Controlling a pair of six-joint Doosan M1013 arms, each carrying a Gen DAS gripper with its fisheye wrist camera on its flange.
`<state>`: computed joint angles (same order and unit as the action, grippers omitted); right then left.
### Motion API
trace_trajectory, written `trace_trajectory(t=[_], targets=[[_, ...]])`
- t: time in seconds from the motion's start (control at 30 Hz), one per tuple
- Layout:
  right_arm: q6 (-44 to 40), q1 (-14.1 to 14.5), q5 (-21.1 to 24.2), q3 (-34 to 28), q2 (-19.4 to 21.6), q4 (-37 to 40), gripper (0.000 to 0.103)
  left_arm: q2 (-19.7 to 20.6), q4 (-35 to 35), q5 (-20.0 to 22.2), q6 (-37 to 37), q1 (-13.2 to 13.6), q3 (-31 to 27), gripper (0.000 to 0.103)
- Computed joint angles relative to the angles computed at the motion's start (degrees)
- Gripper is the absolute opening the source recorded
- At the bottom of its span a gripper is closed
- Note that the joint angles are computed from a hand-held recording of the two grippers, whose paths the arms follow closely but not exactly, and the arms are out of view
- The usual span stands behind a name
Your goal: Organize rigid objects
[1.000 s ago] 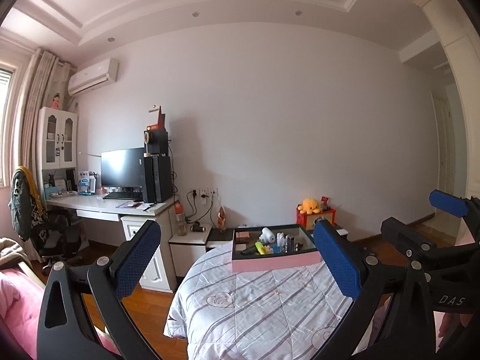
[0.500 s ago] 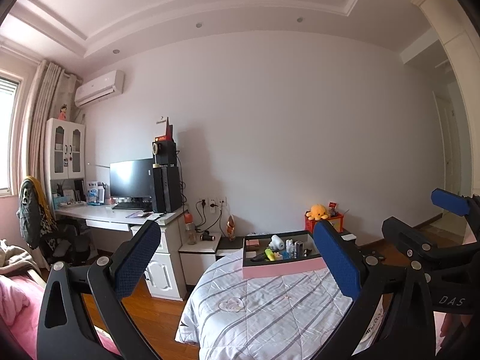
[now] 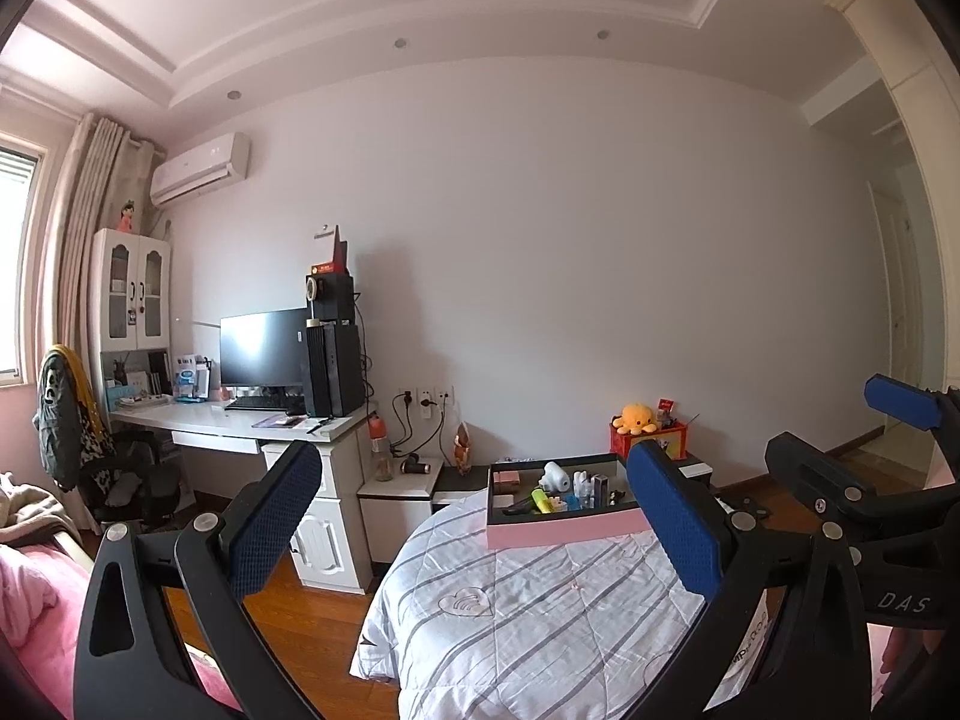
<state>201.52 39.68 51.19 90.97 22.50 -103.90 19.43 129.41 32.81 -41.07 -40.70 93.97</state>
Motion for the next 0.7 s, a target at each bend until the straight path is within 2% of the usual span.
trace_trajectory(t=[0.7], targets=[[-0.84,-0.23,-0.27,-0.35,0.27,0.74,0.103,0.46,-1.25,-0.59,0.95,0.06,-0.64,0.103]])
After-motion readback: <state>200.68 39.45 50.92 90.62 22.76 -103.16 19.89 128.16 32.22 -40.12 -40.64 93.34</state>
